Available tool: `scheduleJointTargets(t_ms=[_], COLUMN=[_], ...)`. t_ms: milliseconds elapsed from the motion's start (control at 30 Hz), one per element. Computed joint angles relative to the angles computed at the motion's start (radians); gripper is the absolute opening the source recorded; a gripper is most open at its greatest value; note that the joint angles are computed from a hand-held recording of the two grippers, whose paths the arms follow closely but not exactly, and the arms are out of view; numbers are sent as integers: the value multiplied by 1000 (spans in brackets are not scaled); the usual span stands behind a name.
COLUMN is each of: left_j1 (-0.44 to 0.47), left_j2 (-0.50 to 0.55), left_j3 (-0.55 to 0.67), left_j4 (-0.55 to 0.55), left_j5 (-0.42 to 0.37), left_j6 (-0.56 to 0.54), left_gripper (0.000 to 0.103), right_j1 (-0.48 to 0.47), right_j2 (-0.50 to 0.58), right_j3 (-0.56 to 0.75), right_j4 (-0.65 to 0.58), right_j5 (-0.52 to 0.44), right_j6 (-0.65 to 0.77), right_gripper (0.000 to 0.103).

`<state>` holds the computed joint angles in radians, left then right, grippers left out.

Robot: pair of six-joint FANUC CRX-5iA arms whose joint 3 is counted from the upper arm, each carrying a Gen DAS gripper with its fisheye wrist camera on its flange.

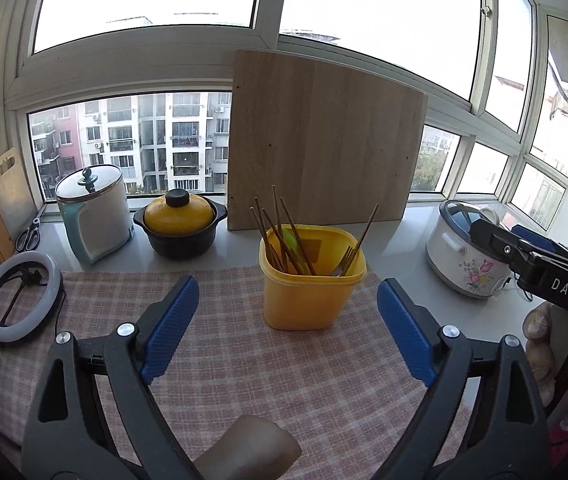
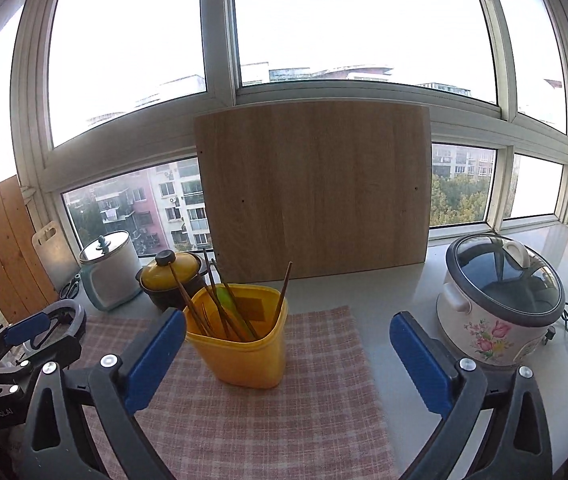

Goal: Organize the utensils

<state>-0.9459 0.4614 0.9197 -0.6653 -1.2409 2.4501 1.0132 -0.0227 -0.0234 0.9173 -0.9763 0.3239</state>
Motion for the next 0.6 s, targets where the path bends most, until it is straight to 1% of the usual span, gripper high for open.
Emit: scheduleJointTargets(t_ms=[33, 100, 200, 400, 600], left_j1=[-13, -32, -44, -55, -60], left_j2=[-3, -4, -3, -8, -12], left_j3=[-2, 0, 7, 0, -9], left_j4=[-22, -56, -70, -69, -60], left_j5=[-10, -32, -58, -76, -89], left_j6=[18, 41, 50, 59, 77], left_gripper=[102, 102, 102, 102, 102], right_j1=[3, 10, 20, 35, 43], right_j2=[-4, -13, -19, -30, -46], right_j3=[-4, -18, -30, -42, -65], right_j4=[2, 10, 22, 7, 13], right_j5=[-3, -7, -23, -30, -34], right_j6=[-6, -25, -54, -50, -87], right_gripper=[103, 103, 103, 103, 103])
